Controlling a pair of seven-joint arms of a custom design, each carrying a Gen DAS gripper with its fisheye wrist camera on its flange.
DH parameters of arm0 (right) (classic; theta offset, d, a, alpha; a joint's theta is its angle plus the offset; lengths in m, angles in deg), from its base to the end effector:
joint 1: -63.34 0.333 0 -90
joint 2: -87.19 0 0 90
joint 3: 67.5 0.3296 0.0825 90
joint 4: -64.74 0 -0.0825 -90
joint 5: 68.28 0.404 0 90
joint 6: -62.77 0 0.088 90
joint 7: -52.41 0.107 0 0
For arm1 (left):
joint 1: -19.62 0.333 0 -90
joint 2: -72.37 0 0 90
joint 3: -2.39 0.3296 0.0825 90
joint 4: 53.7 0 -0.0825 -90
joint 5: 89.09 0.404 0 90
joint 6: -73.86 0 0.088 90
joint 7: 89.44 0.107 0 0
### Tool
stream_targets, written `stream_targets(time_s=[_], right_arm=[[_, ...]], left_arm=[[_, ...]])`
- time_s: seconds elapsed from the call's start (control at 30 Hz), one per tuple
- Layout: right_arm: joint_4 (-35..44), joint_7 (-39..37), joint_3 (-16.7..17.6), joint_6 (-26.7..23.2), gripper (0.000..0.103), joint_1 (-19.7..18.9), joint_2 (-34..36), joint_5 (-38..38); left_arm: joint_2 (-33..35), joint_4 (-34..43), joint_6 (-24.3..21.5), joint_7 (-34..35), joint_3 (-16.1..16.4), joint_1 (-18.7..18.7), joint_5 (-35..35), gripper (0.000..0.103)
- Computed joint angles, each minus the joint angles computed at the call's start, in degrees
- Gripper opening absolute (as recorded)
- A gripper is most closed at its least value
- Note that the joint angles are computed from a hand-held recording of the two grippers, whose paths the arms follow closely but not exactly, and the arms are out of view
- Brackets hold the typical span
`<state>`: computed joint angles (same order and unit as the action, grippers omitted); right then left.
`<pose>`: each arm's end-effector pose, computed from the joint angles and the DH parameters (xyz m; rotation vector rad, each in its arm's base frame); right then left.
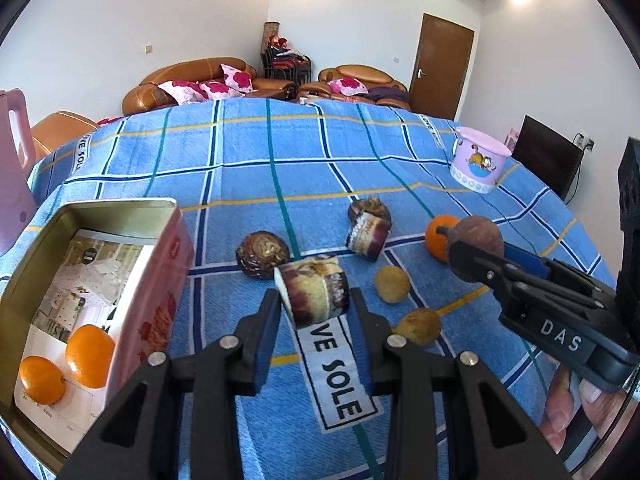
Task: Organize fruits
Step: 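Lift the can and passion fruit and carry them toward the tin box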
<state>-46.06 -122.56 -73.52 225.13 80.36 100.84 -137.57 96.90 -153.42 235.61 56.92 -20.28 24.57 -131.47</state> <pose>0.6319 0.1759 0.4152 -1.3223 1.9769 -0.8151 0.7032 -0.1509 0.4120 -1.2666 2.3098 -1.1142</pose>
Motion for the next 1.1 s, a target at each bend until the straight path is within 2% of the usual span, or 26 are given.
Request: stream_targets(time_s=[0.6, 0.93, 1.1], right_arm=[[-0.4, 7.5, 0.9, -0.6, 0.053, -0.6, -1.2, -8.4], [-0.8, 12.7, 2.3, -2.2, 0.053, -1.2, -2.2, -14.3], [-1.0, 14.4, 2.9, -2.8, 0.053, -1.5, -2.6, -16.4]], left_arm=[[-0.8, -1.4, 4.7, 5.1, -3.0, 2.3, -6.5, 0.035], [-1.5, -2.3, 8.2, 13.3, -5.9, 4.3, -15.1, 0.035], [-1.8, -2.3, 9.1, 17.2, -6.2, 4.2, -19.1, 0.035]])
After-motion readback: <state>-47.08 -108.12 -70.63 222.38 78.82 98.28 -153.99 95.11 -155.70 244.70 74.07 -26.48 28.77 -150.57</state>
